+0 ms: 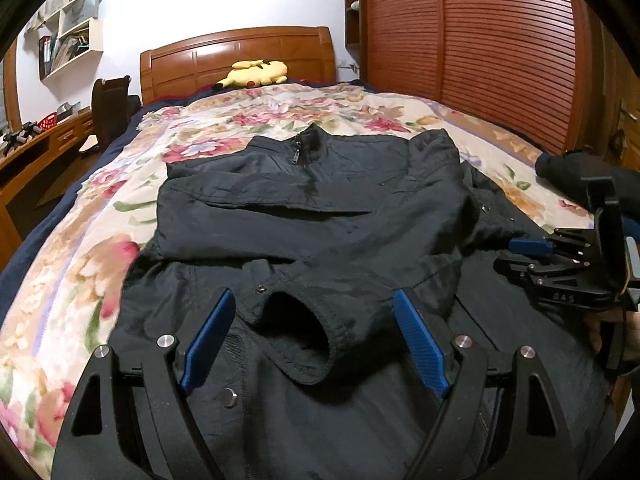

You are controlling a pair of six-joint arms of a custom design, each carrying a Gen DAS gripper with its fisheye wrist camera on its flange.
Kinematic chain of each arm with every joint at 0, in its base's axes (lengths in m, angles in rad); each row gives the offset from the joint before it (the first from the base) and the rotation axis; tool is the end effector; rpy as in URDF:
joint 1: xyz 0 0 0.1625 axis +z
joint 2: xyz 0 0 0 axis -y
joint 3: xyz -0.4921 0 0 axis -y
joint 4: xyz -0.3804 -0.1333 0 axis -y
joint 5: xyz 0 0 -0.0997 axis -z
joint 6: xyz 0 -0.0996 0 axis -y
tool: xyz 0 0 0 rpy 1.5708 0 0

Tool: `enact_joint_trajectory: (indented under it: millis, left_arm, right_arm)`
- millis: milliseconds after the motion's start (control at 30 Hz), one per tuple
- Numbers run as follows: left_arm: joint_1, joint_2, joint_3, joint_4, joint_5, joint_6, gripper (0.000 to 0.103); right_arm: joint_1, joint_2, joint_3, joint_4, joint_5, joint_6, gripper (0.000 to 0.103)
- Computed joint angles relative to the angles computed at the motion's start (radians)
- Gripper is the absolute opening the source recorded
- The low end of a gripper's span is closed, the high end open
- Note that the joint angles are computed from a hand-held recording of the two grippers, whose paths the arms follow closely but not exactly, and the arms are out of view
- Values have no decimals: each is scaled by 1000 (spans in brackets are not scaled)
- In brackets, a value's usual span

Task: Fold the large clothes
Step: 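Lower the left tool onto the side edge of the jacket body, then close the left tool on the jacket side edge and lift it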

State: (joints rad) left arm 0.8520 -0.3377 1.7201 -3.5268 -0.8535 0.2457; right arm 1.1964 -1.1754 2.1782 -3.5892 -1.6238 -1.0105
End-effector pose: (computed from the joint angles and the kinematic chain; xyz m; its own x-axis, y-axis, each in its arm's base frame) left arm -0.2850 -0.6276 -0.0571 -0.6434 0.3747 -0.6676 0.7316 0.5578 -0.3921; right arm -0.0751 -0.5413 0.3283 -0.6485 -0.1992 0.7347 -0.6709 0.6056 -0.4280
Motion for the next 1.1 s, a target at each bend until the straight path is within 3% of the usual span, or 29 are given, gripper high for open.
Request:
enact_joint_trajectory:
  millis: [200, 300, 533, 833, 967, 1033, 1100]
  left_arm:
    - [12, -32, -42, 99, 24, -16, 83]
    - [25, -32, -97, 195, 57, -27, 83]
    - [66, -21, -170, 468, 33, -149, 83]
    - [77, -19, -140, 523, -4, -219, 82]
    - [88, -27, -133, 528, -74, -244, 67]
    - [90, -31, -124, 523, -113, -230, 49]
    - [89, -34, -121, 527, -126, -225, 39]
  right_arm:
    - [-32, -17, 6, 18, 57, 8, 44]
    - [-49, -27, 8, 29, 78, 3, 44]
    - [-59, -40, 4, 63, 94, 12, 44]
    - [-64, -45, 1, 79, 105, 15, 45]
    - [-65, -45, 2, 79, 109, 16, 45]
    - [-66, -46, 3, 78, 111, 14, 45]
    - [-67, -46, 4, 79, 113, 15, 45]
